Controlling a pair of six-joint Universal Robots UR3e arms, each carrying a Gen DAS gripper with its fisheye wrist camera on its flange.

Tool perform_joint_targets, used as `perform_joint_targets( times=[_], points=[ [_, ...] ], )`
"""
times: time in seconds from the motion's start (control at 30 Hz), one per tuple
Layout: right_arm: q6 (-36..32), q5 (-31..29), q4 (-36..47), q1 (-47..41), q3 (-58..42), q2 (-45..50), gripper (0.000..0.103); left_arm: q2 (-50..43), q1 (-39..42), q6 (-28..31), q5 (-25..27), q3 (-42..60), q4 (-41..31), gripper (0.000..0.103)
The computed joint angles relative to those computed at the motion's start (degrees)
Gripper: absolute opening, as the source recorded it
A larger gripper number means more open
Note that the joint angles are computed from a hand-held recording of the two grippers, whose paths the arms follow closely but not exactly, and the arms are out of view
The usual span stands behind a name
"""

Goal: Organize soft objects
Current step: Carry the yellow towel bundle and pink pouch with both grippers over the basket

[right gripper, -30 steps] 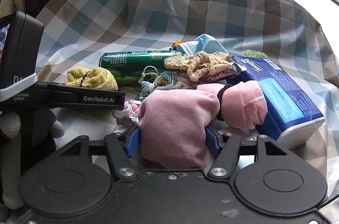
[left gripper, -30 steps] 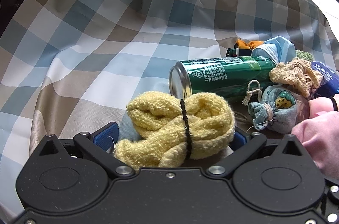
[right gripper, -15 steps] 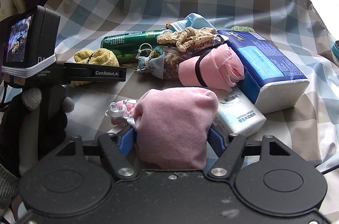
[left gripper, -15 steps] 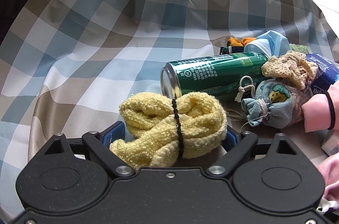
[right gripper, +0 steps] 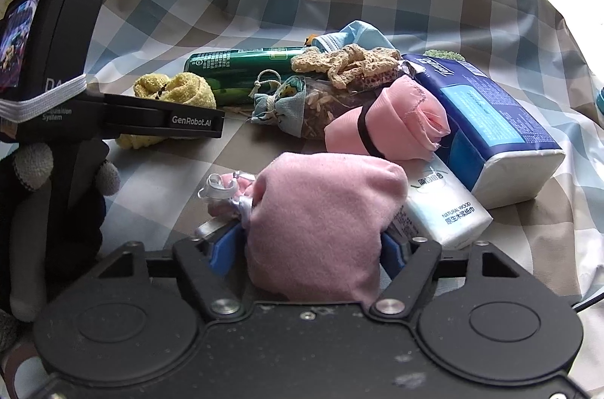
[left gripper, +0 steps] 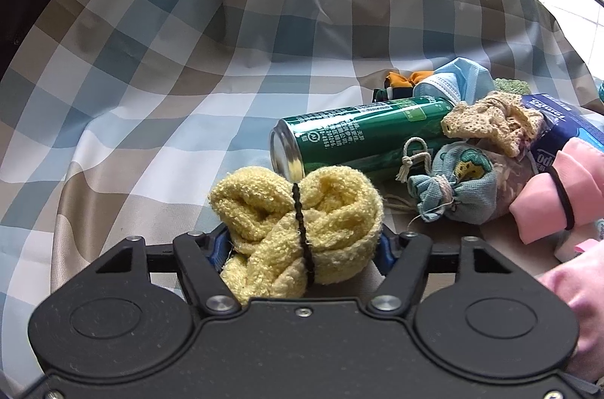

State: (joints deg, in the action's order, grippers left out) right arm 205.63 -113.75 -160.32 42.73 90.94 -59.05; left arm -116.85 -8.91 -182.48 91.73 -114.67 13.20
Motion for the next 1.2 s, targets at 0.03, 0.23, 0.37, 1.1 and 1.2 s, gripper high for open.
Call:
perform_joint_targets(
  times=[0.03, 0.23, 0.37, 1.1, 1.2],
  points=[
    [-0.16, 0.72, -0.42, -0.38, 0.77, -0.61, 0.066, 0.51, -0.15, 0.11, 0.03, -0.21, -0.27, 0.063],
    [0.29, 5.07, -4.49, -3.43, 7.77, -6.46, 0.061, 9.76, -1.95, -1.13, 0.0, -3.6, -7.35, 0.063],
    [1.33, 5.9, -5.79, -4.81, 12.19, -11.1, 0.061, 16.29, -5.22, -1.84, 3.22, -3.73, -15.92, 0.063],
    [0.48, 7.84, 6.37, -7.51, 30.07, -43.57, 0.061, 40.61, -8.19, 0.82, -12.91, -2.47, -66.85, 0.063],
    [-0.1, 9.73, 11.1, -7.4, 30.14, -46.54, 0.061, 41.46, -8.28, 0.52, -13.91, -3.07, -70.04, 0.063]
  ],
)
